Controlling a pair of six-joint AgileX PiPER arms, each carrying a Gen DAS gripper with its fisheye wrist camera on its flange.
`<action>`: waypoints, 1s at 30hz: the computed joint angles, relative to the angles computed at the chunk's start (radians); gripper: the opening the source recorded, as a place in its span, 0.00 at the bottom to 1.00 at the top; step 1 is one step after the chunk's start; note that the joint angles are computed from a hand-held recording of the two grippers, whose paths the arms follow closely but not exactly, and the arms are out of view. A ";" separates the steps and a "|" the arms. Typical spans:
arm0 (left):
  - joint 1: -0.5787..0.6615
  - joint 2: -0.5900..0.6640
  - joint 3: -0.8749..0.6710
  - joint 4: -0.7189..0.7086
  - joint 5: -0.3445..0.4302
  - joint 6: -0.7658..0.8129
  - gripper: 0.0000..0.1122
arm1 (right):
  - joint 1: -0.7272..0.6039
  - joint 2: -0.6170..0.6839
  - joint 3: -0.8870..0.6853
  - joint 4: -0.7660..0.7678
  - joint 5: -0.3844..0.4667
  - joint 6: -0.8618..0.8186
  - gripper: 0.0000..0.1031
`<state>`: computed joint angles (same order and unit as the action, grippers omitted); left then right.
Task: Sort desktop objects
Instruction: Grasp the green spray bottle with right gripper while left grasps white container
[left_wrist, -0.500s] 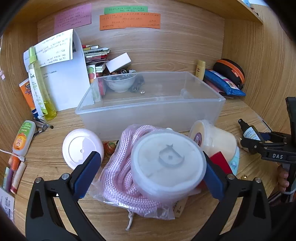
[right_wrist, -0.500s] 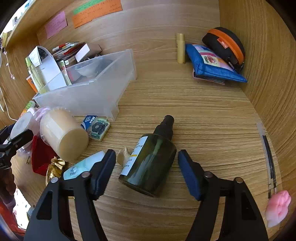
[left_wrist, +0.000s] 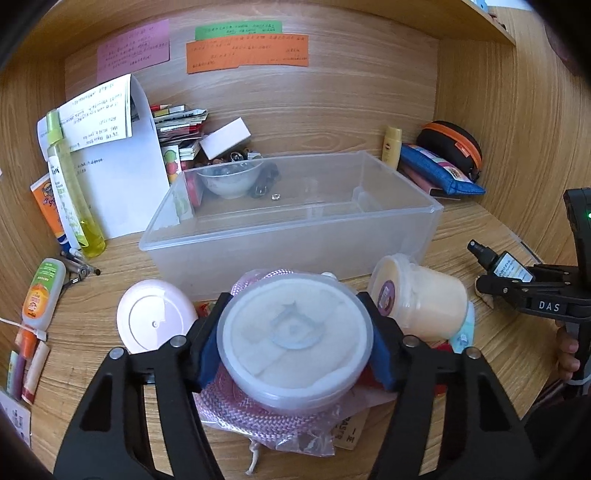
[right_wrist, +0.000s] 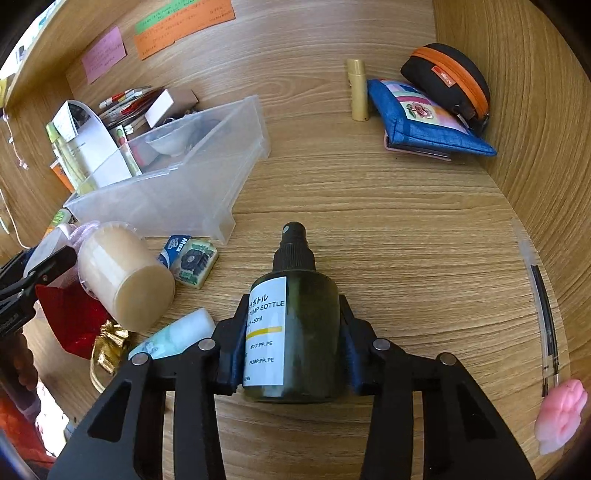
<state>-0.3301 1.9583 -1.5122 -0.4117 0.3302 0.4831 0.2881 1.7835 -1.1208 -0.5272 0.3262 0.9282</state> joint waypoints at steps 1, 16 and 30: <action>0.003 0.000 0.000 -0.010 0.002 0.007 0.58 | 0.006 0.000 -0.002 -0.033 0.008 0.030 0.37; 0.053 -0.042 -0.001 -0.171 0.017 0.149 0.58 | 0.046 -0.059 -0.057 -0.104 0.043 0.085 0.37; 0.132 -0.015 -0.152 -0.232 0.102 0.224 0.58 | 0.091 -0.007 -0.272 -0.003 0.104 -0.122 0.37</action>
